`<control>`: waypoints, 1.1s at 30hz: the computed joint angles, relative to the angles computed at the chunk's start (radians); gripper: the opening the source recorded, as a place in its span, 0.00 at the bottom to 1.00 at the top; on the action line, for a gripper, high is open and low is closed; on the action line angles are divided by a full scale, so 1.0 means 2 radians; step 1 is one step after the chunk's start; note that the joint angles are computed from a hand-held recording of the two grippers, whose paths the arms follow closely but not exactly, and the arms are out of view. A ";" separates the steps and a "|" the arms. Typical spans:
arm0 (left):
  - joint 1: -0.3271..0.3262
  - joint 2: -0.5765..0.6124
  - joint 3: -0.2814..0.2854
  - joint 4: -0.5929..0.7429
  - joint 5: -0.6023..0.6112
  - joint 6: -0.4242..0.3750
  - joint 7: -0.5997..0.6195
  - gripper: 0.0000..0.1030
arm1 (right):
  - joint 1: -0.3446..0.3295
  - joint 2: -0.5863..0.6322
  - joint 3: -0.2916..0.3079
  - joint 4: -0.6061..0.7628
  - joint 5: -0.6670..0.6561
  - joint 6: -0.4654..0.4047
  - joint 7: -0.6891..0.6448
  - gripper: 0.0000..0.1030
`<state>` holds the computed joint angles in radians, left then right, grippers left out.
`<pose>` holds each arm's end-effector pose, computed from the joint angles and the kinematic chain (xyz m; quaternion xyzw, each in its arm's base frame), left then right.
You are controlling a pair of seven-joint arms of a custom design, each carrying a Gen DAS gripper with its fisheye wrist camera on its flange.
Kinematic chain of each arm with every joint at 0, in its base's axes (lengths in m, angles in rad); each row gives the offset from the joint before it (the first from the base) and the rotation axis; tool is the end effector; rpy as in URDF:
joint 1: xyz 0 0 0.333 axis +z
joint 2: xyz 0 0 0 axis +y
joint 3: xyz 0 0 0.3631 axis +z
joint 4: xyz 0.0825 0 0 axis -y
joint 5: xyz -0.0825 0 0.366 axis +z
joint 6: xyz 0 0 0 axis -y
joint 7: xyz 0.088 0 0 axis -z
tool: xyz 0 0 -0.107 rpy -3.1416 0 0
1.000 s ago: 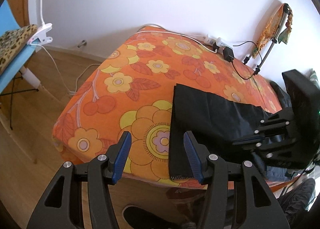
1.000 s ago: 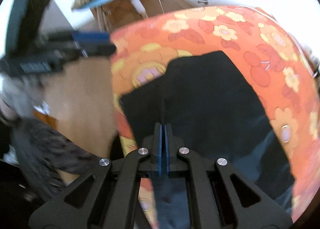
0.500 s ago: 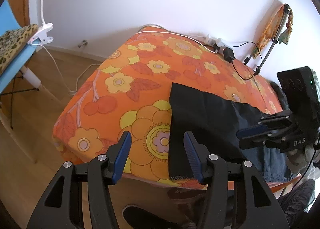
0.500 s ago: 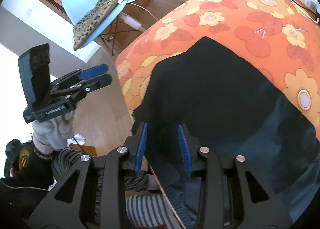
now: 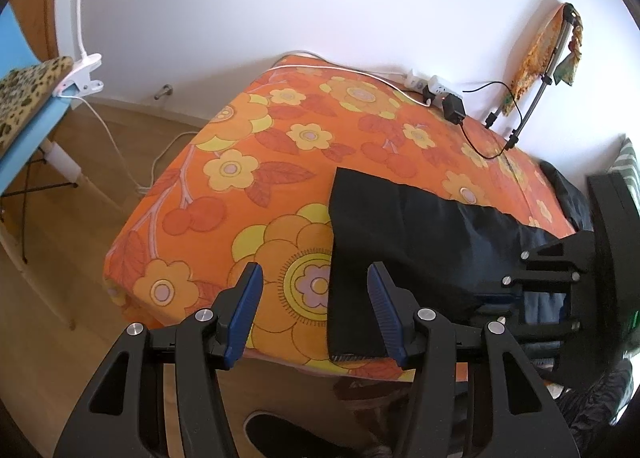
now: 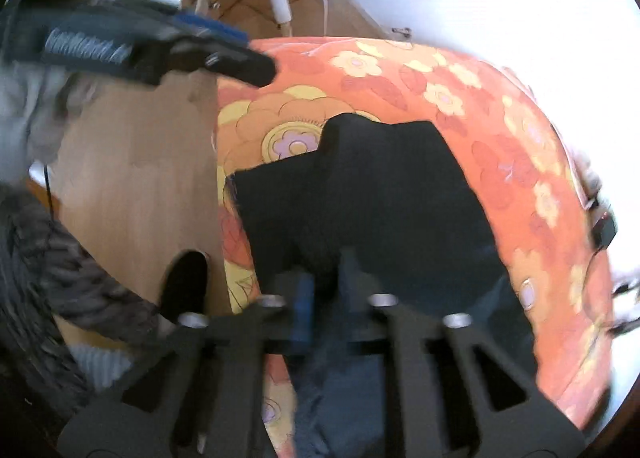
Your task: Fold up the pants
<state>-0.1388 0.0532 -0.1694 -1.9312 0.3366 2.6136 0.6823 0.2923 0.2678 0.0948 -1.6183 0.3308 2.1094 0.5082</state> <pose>0.5735 -0.1877 0.5843 -0.7730 0.5425 -0.2781 0.1757 0.6076 0.2560 0.5449 -0.9720 0.1302 -0.0289 0.1936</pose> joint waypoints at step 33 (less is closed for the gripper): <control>-0.072 0.208 -0.046 0.315 -0.075 -0.120 0.192 0.52 | -0.202 0.088 -0.085 0.206 0.048 -0.100 0.092 0.41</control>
